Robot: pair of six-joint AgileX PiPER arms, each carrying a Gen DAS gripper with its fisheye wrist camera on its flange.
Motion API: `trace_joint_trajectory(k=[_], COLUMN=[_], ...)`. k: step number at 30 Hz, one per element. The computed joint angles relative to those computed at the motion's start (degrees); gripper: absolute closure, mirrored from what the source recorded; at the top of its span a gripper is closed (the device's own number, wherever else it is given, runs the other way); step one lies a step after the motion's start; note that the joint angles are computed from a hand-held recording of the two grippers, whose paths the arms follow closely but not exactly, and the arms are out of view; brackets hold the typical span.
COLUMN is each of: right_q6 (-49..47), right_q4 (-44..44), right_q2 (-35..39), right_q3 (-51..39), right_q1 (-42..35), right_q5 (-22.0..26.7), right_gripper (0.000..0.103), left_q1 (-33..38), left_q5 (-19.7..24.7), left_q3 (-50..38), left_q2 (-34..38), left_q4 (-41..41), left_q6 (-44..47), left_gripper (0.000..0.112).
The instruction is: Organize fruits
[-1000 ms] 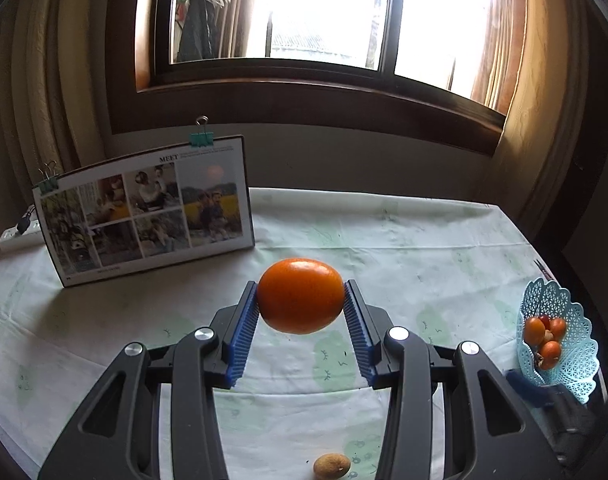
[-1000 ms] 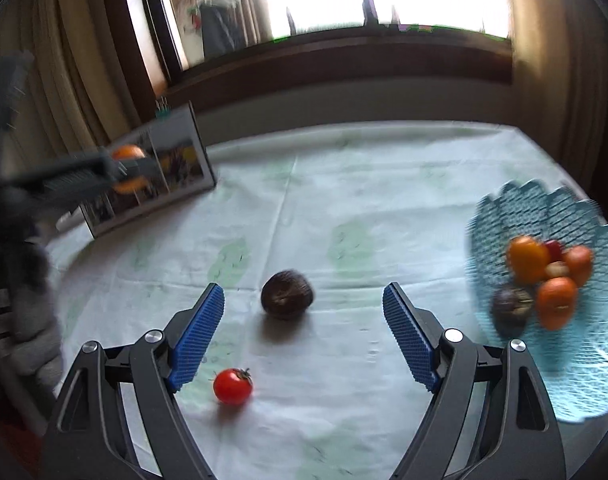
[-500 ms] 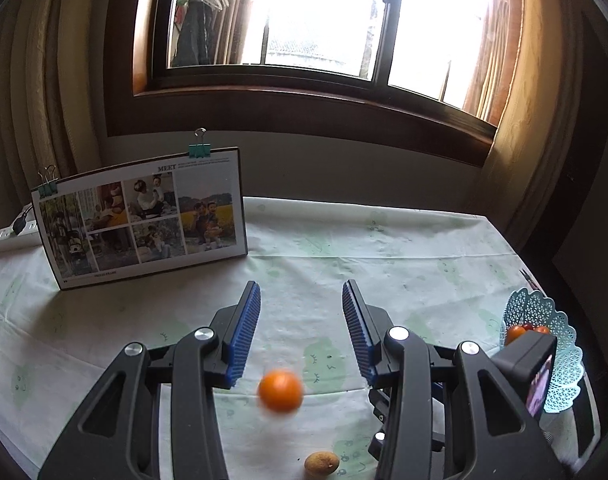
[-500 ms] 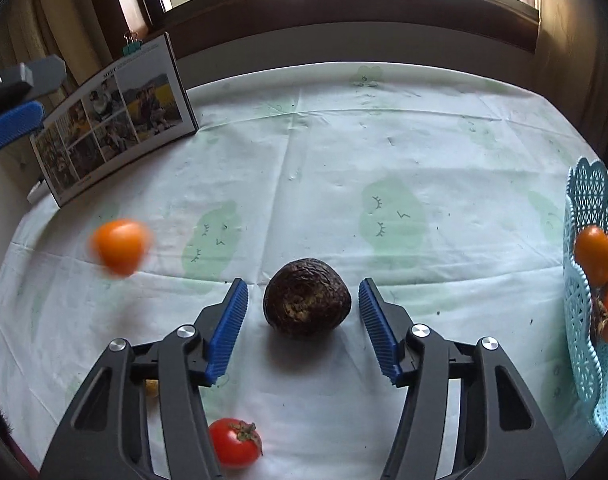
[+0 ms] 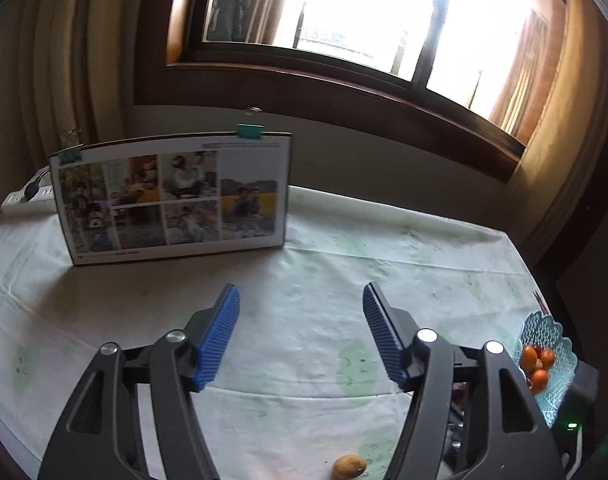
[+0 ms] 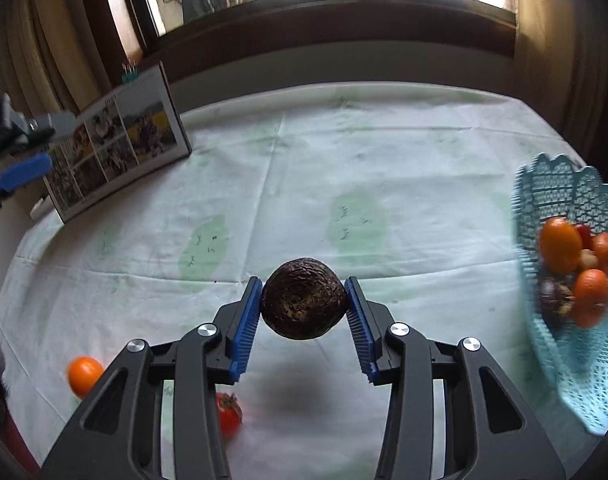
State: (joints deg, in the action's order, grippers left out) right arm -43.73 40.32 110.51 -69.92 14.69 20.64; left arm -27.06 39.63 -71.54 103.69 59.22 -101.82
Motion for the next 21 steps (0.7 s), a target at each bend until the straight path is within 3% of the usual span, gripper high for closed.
trace_joint_trajectory(k=[5, 11, 21], right_q6=[-9.6, -18.2, -23.9], right_q4=[9.7, 19.4, 25.4], right_q2=[-4.2, -7.9, -11.2], right_q3=[3.7, 6.7, 9.4], right_q1=[-3.7, -8.8, -16.1], right_q5=[-0.2, 1.6, 2.4], right_gripper=[0.059, 0.059, 0.059], left_q1=[-1.0, -8.0, -13.9], left_q5=[0.4, 2.7, -4.5], left_q3=[4.7, 11.5, 18.3], left_q2=[-3.0, -5.5, -3.3], left_q4=[-2.3, -0.4, 1.2], left_q6=[1.9, -0.1, -7.1], left_gripper=[0.046, 0.044, 0.044])
